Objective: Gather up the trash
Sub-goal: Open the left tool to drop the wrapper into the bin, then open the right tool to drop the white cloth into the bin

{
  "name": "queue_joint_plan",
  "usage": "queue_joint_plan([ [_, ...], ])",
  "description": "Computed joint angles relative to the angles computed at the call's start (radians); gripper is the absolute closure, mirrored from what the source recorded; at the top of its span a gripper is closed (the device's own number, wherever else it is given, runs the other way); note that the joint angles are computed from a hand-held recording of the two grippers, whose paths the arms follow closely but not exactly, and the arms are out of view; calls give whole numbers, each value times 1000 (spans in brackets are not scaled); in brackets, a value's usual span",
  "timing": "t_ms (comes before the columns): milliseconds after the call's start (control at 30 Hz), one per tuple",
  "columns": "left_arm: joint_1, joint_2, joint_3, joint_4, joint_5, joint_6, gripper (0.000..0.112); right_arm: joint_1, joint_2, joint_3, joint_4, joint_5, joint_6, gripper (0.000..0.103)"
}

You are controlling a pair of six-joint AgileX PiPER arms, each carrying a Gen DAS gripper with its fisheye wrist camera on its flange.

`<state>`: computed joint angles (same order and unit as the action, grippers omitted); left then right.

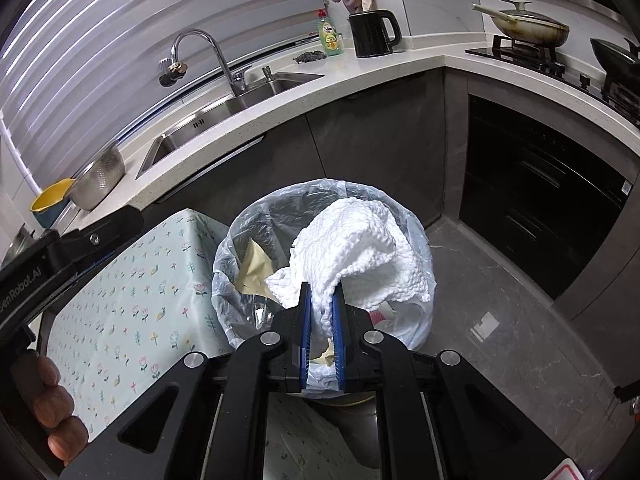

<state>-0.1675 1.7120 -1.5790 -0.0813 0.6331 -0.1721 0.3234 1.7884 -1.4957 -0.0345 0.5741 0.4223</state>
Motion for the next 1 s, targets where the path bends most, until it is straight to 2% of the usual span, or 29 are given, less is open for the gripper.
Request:
queue_joint_plan([
  [233,23,-18,49,36,-25,-11,55,25,78,-122,1,53,-15,89],
  [400,41,-36,88,82,-47,-34,48,44,155,-242,-16,114,-6,89],
  [467,53,-40,96,89,-48,-33,45,51,170,-272,-24,125,7,84],
  [533,66,-47,108,87,-52,-32,43,60,176,-286,-42,126,23,66],
  [567,73,-48,111,84,-52,-28,42,65,178,-291,-51,126,28,62],
  [667,89,-56,119,77,-47,-19,42,74,181,-308,-66,138,29,59],
  [767,95,-74,142,101,-47,-44,32,77,164,-293,-63,136,38,57],
  [900,93,-108,175,145,-51,-82,24,85,123,-255,-65,133,55,48],
  [1000,98,-139,201,156,-43,-87,23,105,71,-208,-112,137,101,38],
])
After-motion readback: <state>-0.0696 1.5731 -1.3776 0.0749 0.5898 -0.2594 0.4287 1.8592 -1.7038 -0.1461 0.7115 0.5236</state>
